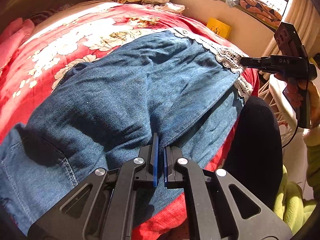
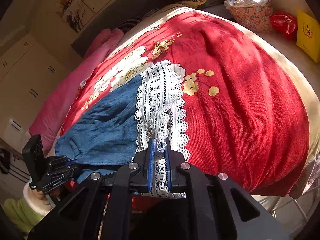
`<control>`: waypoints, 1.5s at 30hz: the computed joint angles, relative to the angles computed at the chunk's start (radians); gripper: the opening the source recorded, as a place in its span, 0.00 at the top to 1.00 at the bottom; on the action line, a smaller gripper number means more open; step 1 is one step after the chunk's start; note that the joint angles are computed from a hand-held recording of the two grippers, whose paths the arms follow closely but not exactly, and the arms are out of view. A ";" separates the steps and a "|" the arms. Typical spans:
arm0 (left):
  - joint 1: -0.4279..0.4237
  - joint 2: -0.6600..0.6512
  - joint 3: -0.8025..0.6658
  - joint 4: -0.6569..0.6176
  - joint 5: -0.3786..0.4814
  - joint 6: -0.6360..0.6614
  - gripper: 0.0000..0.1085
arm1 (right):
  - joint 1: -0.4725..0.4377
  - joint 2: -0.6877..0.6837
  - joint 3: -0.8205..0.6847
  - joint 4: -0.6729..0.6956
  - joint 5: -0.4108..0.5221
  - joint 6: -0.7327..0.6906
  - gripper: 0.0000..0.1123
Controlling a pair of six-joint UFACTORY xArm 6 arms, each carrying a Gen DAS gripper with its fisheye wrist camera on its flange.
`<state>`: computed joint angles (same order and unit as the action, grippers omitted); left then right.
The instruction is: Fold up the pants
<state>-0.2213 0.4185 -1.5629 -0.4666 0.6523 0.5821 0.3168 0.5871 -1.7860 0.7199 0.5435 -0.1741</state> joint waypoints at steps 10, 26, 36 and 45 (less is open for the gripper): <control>-0.008 -0.094 0.143 -0.006 -0.035 0.068 1.00 | 0.017 -0.080 0.141 -0.044 0.025 0.015 0.92; 0.007 -0.115 0.187 -0.154 -0.029 0.135 0.87 | 0.037 -0.109 0.149 -0.443 0.004 0.352 0.68; 0.042 -0.205 0.258 -0.229 -0.040 0.127 0.64 | 0.092 0.012 -0.073 -0.390 0.024 0.239 0.62; 0.163 -0.311 0.389 -0.091 -0.225 -0.167 0.39 | 0.115 0.178 -0.278 -0.449 0.205 0.227 0.62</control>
<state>-0.0578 0.1076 -1.1739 -0.5580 0.4274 0.4150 0.4317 0.7650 -2.0640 0.2706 0.7485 0.0531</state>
